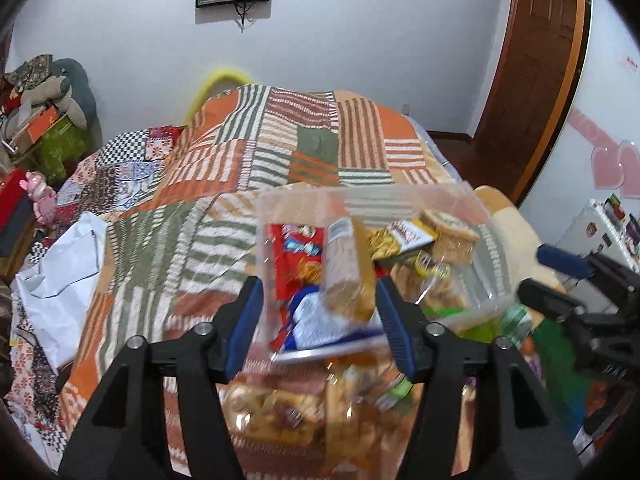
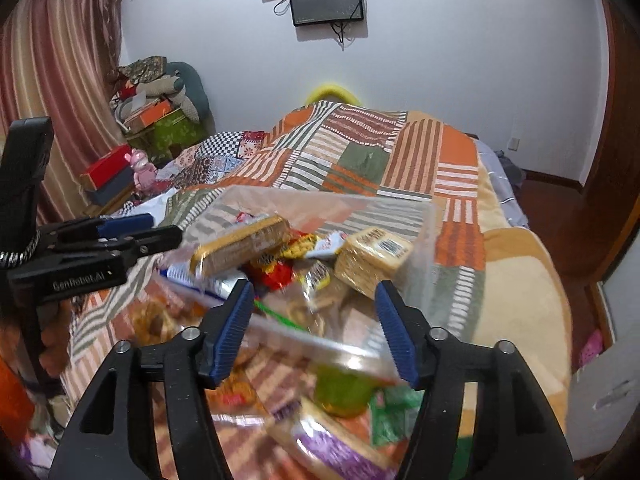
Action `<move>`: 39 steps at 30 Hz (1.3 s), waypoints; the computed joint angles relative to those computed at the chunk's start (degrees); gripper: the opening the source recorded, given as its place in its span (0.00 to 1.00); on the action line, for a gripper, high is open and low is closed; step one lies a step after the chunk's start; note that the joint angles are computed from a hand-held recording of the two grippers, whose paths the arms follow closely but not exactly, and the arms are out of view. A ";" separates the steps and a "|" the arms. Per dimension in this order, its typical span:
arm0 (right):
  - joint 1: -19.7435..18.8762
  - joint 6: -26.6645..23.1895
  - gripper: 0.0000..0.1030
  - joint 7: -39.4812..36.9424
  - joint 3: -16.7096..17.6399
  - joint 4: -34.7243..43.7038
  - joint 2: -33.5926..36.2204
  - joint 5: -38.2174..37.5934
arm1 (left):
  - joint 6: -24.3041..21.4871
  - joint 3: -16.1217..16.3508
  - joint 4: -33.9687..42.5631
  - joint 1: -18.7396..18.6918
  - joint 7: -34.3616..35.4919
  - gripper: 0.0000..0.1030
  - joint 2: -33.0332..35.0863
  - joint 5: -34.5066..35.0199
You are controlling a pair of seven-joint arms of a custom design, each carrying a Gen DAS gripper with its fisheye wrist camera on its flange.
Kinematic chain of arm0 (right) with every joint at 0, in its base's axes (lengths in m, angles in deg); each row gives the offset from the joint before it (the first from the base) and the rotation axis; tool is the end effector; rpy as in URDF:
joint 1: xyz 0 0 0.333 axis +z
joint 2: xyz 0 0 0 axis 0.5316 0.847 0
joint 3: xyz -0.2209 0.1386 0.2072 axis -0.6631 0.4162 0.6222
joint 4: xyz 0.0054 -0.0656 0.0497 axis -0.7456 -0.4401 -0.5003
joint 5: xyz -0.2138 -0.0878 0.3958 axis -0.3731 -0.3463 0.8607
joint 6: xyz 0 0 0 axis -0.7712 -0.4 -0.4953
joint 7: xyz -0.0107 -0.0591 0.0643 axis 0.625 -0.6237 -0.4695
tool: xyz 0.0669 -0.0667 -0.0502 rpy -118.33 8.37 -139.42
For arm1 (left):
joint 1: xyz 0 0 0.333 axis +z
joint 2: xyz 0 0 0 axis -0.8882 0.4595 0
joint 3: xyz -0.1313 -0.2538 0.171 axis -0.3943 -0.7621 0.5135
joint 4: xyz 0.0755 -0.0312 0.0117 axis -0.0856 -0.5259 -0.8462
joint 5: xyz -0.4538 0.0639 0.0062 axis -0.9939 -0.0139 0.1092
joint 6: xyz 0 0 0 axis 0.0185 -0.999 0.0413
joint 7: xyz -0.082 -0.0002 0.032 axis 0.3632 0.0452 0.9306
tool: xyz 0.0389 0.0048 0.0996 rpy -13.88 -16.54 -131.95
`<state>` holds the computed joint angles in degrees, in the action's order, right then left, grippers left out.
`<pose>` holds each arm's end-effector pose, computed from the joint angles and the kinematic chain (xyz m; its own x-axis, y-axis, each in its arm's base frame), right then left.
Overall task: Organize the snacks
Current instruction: 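Grasp the wrapped pastry with the left tool while the right tool grasps the purple roll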
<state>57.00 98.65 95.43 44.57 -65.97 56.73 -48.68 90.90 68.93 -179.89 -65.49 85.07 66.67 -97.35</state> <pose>0.5580 0.3664 0.4553 0.1169 -0.9843 -0.1320 -0.6645 0.0212 -0.7470 0.6614 -0.1293 0.4314 -0.3980 -0.9144 0.0738 -0.6719 0.2357 -0.7021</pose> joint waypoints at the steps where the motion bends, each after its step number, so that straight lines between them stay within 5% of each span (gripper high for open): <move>1: 0.02 -0.08 0.59 -0.27 0.06 -0.66 -0.48 0.04 | 0.06 0.13 -0.97 0.15 0.28 0.60 -0.63 0.04; 14: -1.11 0.73 0.59 -9.79 2.54 -10.84 -4.32 13.52 | -2.07 2.83 -7.87 0.93 -3.44 0.65 -2.64 4.58; 23: -1.14 2.78 0.63 -19.03 2.86 -11.60 -2.14 27.33 | -2.97 2.56 -8.73 2.17 -3.87 0.80 -0.90 4.74; 34: 0.20 3.73 0.60 -32.57 4.76 -11.86 -1.90 40.63 | -3.45 2.57 -6.15 1.62 -7.13 0.85 2.90 7.20; 39: 0.92 3.29 0.58 -30.58 3.74 -9.62 0.23 37.69 | -1.11 2.09 -5.61 1.73 -9.21 0.85 4.31 8.87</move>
<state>57.92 101.94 64.85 48.31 -75.59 56.96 -10.99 89.79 71.02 -185.51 -63.76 75.86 70.98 -88.48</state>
